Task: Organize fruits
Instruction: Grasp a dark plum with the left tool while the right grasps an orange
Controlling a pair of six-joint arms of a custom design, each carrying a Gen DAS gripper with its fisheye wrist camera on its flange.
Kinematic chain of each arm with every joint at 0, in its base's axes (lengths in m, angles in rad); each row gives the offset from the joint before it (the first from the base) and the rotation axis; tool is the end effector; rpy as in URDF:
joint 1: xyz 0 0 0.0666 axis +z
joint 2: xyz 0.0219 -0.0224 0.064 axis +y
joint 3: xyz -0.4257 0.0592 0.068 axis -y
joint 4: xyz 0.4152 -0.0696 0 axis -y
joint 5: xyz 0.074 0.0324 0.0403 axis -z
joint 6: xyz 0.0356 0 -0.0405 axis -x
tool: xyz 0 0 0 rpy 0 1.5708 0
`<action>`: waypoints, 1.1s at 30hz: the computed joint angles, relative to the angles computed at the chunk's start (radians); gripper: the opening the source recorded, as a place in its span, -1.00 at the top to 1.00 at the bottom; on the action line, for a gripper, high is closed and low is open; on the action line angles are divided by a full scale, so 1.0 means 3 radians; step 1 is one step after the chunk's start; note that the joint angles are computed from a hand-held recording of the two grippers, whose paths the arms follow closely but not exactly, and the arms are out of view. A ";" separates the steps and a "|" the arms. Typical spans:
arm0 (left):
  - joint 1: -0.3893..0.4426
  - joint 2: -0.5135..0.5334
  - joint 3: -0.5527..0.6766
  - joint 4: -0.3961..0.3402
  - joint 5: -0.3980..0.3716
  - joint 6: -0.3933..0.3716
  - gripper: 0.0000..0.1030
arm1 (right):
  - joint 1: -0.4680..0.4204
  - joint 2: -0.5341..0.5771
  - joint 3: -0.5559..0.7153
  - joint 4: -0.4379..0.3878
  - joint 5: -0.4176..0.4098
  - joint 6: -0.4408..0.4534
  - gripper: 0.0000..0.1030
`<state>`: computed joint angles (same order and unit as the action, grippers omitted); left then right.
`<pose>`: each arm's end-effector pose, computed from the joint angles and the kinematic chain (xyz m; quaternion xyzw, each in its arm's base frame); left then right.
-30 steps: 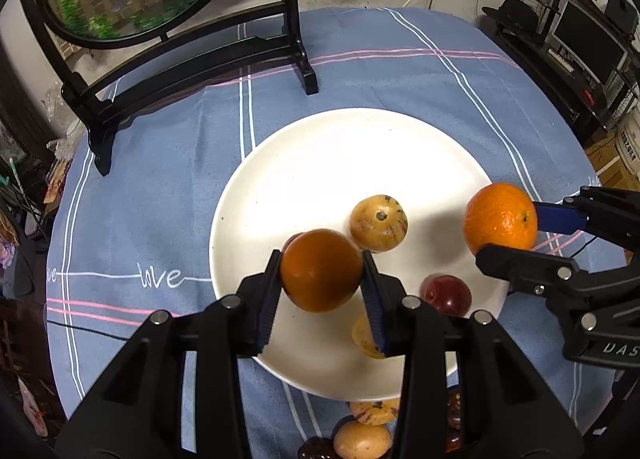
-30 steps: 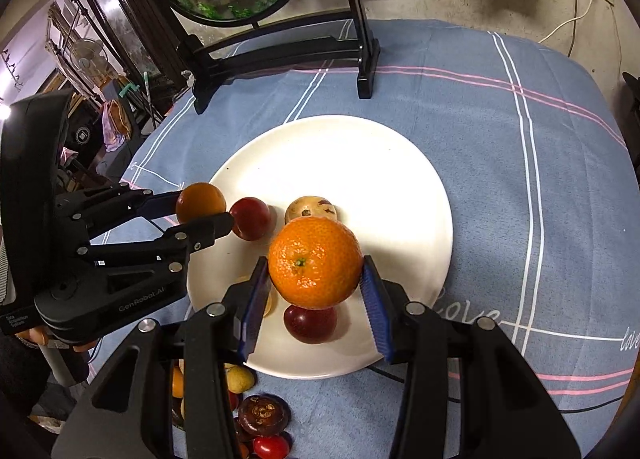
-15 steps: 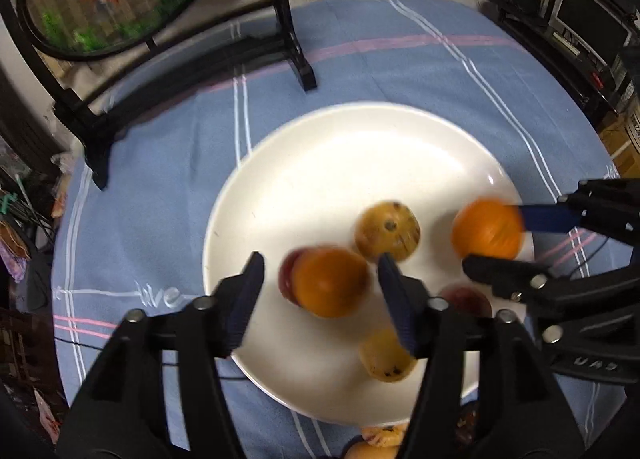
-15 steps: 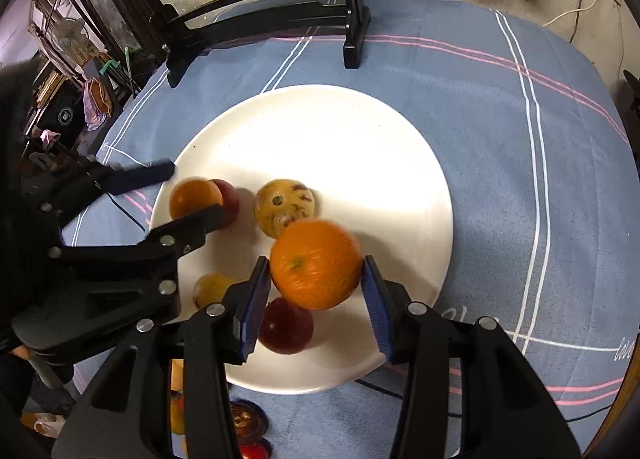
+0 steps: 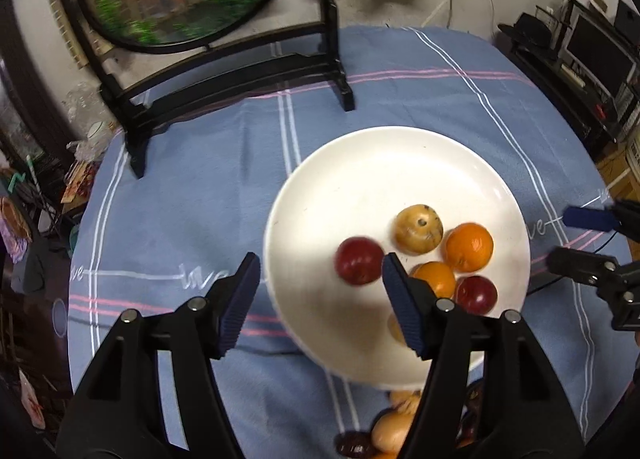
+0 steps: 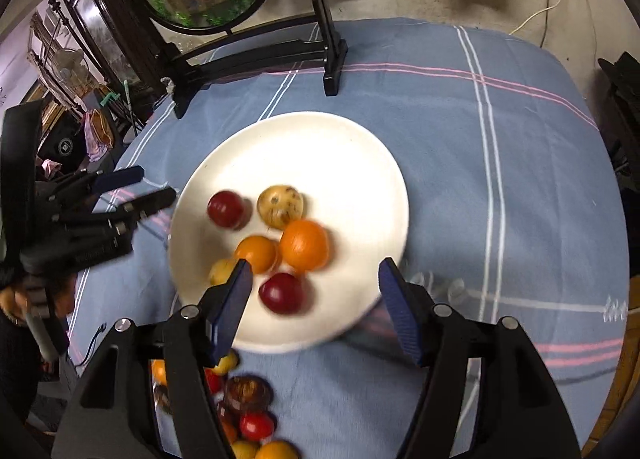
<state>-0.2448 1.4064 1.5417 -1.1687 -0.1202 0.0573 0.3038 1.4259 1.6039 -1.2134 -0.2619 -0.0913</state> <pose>0.4730 -0.1142 0.5237 0.0742 0.9596 0.0174 0.2707 0.4663 0.1554 0.5419 -0.1357 0.9471 0.1749 0.2324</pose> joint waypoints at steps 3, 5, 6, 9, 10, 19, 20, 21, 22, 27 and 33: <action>0.0030 -0.0221 -0.0173 0.0020 0.0047 -0.0040 -0.35 | 0.0011 -0.0244 -0.0211 -0.0016 -0.0034 0.0044 -0.28; 0.0026 -0.0371 -0.0310 0.0005 0.0050 -0.0081 -0.36 | 0.0044 -0.0402 -0.0374 -0.0076 -0.0029 0.0127 -0.28; 0.0025 -0.0439 -0.0376 -0.0002 0.0066 -0.0098 -0.36 | 0.0073 -0.0472 -0.0450 -0.0101 -0.0002 0.0155 -0.28; -0.0005 -0.0755 -0.0677 -0.0076 0.0214 -0.0143 -0.37 | 0.0166 -0.0680 -0.0712 -0.0188 0.0005 0.0213 -0.28; -0.0020 -0.0857 -0.0775 -0.0118 0.0275 -0.0152 -0.38 | 0.0206 -0.0754 -0.0808 -0.0211 0.0006 0.0217 -0.28; -0.0362 -0.1432 -0.1470 -0.0461 0.0550 -0.0203 -0.40 | 0.0722 -0.1025 -0.1226 -0.0414 0.0696 0.0783 -0.28; -0.0382 -0.1441 -0.1513 -0.0469 0.0552 -0.0157 -0.40 | 0.0751 -0.1027 -0.1257 -0.0373 0.0767 0.0841 -0.28; -0.0397 -0.1463 -0.1551 -0.0466 0.0553 -0.0125 -0.40 | 0.0767 -0.1007 -0.1270 -0.0344 0.0798 0.0878 -0.28; -0.0400 -0.1467 -0.1578 -0.0454 0.0552 -0.0081 -0.40 | 0.0766 -0.0991 -0.1281 -0.0317 0.0804 0.0901 -0.28; -0.0372 -0.1392 -0.1581 -0.0374 0.0550 0.0071 -0.40 | 0.0792 -0.0847 -0.1256 -0.0267 0.0796 0.0954 0.25; -0.0462 -0.1236 -0.1576 -0.0270 0.0524 0.0201 -0.39 | 0.0632 -0.0861 -0.1167 -0.0375 0.0563 0.0904 0.25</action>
<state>-0.3836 1.0355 1.0689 -1.2497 0.0369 0.1177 0.4935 1.1678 1.2538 -1.3260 -0.0929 0.1801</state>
